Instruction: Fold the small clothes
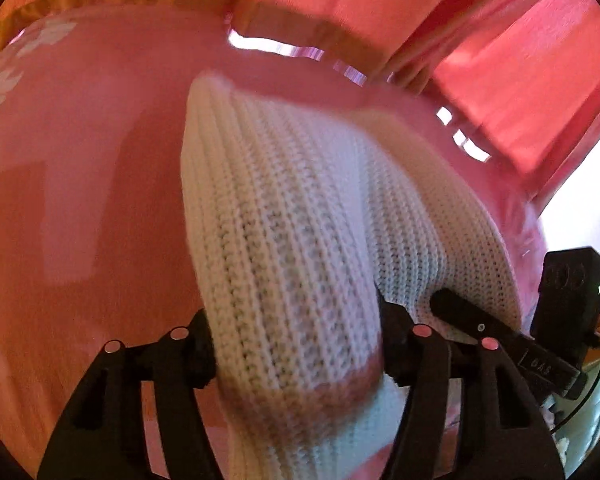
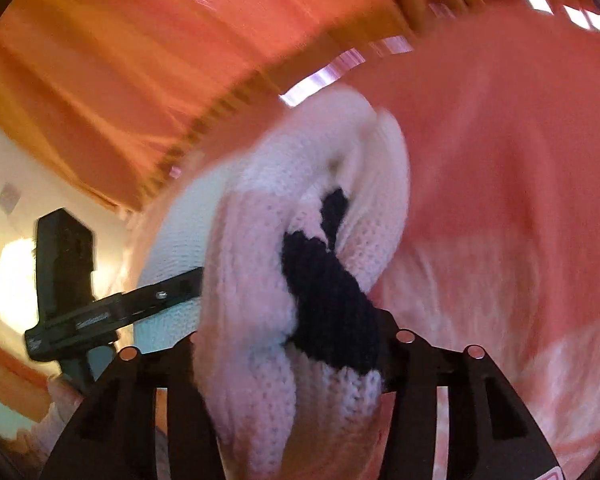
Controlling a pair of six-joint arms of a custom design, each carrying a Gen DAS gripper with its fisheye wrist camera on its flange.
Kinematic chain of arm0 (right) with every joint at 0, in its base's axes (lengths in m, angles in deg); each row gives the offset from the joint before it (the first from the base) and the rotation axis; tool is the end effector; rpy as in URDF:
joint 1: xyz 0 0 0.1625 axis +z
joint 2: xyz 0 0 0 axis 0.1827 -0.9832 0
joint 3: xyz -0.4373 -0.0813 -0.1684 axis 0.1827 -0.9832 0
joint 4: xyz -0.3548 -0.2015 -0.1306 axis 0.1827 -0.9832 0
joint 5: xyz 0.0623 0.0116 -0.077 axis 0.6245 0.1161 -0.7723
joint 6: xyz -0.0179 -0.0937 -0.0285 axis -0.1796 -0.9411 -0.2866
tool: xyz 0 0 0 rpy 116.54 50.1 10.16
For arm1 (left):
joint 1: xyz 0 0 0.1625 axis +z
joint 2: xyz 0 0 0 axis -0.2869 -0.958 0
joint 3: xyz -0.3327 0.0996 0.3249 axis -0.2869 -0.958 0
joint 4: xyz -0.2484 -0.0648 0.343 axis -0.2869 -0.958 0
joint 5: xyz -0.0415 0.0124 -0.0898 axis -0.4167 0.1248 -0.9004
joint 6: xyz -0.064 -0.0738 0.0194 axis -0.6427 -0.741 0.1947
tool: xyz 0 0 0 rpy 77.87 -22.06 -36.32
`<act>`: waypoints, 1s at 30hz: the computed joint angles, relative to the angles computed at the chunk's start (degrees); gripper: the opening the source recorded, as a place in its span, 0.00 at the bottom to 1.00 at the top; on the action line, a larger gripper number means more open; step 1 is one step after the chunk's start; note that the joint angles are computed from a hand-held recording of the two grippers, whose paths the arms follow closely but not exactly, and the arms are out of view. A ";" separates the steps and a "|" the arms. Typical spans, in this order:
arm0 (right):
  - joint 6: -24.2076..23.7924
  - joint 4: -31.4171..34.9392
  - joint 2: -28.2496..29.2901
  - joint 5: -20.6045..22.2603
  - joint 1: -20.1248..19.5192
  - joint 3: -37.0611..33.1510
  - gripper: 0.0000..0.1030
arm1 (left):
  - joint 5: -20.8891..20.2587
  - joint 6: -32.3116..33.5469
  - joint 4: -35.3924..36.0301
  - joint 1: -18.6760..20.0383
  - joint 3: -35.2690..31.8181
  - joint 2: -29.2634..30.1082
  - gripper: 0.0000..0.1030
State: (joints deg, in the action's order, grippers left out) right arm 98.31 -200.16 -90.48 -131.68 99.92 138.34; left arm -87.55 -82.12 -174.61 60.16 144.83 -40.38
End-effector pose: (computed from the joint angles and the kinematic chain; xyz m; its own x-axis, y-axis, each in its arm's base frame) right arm 0.2602 -0.3895 0.1851 -0.9787 -0.1088 0.1739 -0.1736 0.8907 -0.4202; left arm -0.1939 -0.4344 0.2606 -0.9413 0.0790 -0.3281 0.2047 0.9066 -0.3690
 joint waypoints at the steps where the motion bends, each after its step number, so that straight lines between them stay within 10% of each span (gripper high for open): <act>1: 1.38 -0.40 0.40 0.59 -1.12 0.66 0.57 | 0.06 -0.53 -0.02 0.43 0.18 0.50 0.69; 8: 4.20 -3.38 0.83 5.71 -4.30 1.71 0.66 | 3.29 -2.38 0.39 -0.31 -0.21 2.09 0.84; 16: 1.44 -4.52 2.43 -2.00 1.81 -0.51 0.42 | 6.52 -0.45 5.61 -3.57 -1.00 0.89 0.54; 30: -2.45 -11.13 3.73 -8.22 12.02 -4.09 0.41 | 15.58 -0.98 10.34 -11.84 -1.58 -4.82 0.50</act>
State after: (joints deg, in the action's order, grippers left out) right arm 95.86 -211.29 -86.75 -139.90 111.94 134.25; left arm -71.97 -83.10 -164.27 48.33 143.25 -45.20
